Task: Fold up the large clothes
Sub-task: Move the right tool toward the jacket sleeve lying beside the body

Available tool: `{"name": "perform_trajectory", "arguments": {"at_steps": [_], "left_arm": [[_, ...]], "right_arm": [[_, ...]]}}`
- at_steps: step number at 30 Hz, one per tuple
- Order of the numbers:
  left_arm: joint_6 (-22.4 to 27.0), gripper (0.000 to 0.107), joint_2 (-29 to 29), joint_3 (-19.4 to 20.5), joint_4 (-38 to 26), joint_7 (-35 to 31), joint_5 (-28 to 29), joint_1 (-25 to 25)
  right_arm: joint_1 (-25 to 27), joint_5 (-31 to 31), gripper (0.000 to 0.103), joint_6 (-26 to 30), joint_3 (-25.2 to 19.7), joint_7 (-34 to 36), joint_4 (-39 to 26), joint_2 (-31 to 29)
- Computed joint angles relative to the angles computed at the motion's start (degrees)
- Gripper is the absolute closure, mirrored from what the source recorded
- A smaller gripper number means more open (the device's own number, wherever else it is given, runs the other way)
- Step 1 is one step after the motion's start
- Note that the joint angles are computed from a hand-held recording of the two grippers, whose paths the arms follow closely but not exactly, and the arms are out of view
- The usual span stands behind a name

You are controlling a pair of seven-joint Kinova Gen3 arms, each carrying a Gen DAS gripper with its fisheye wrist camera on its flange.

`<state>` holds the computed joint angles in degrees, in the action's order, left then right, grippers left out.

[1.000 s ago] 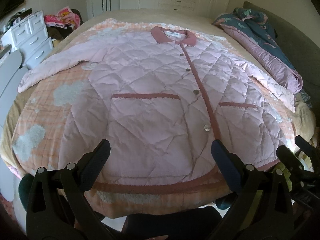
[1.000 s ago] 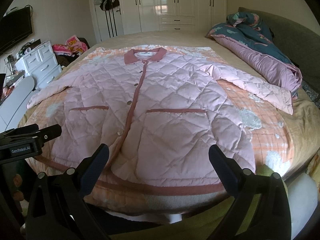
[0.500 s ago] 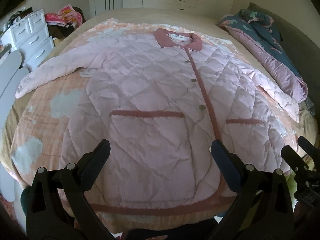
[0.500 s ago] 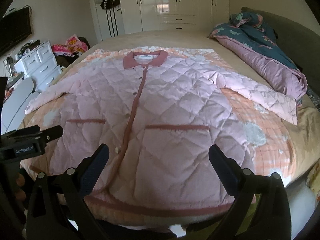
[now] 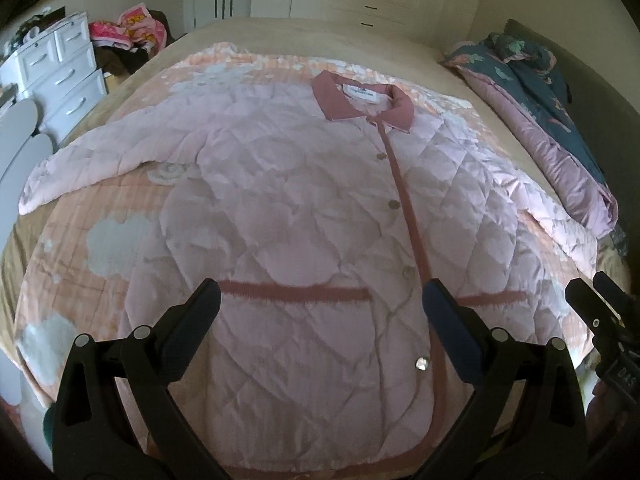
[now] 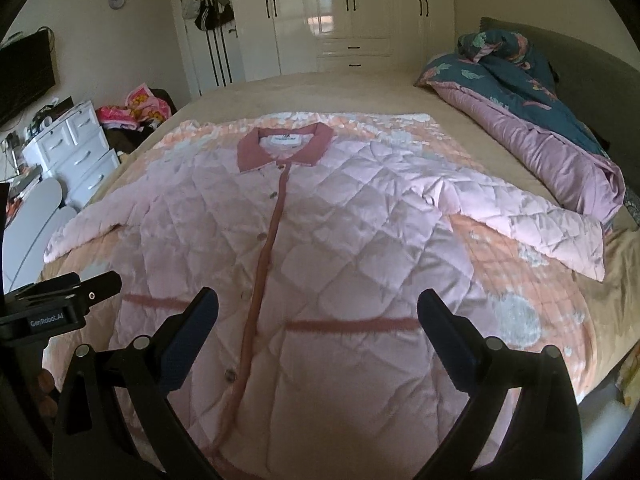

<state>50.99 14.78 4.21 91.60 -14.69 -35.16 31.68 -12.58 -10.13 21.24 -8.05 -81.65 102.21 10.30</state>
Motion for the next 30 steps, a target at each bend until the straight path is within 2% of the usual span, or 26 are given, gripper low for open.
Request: {"name": "perform_trajectory", "arguments": {"at_steps": [12,18,24,30], "left_arm": [[0.5,0.013,4.5,-1.5,-8.9,-9.0,4.8,-3.6],[2.3,0.013,9.2,-2.8,-16.2,-15.0,7.3,-4.5],[1.0,0.013,12.8,-4.0,-21.4,-19.6,11.7,-6.2],[2.0,0.013,17.3,-5.1,-28.1,-23.2,14.6,-6.8]], "right_arm": [[0.2,1.2,0.004,4.2,1.2,-2.5,-10.1,6.4],[0.0,3.3,0.004,5.8,3.0,-6.4,-15.8,10.2],[0.8,4.2,0.004,7.8,3.9,-9.3,-21.2,14.1],[0.7,6.5,0.004,9.4,6.1,-13.5,-26.7,18.3]]}}
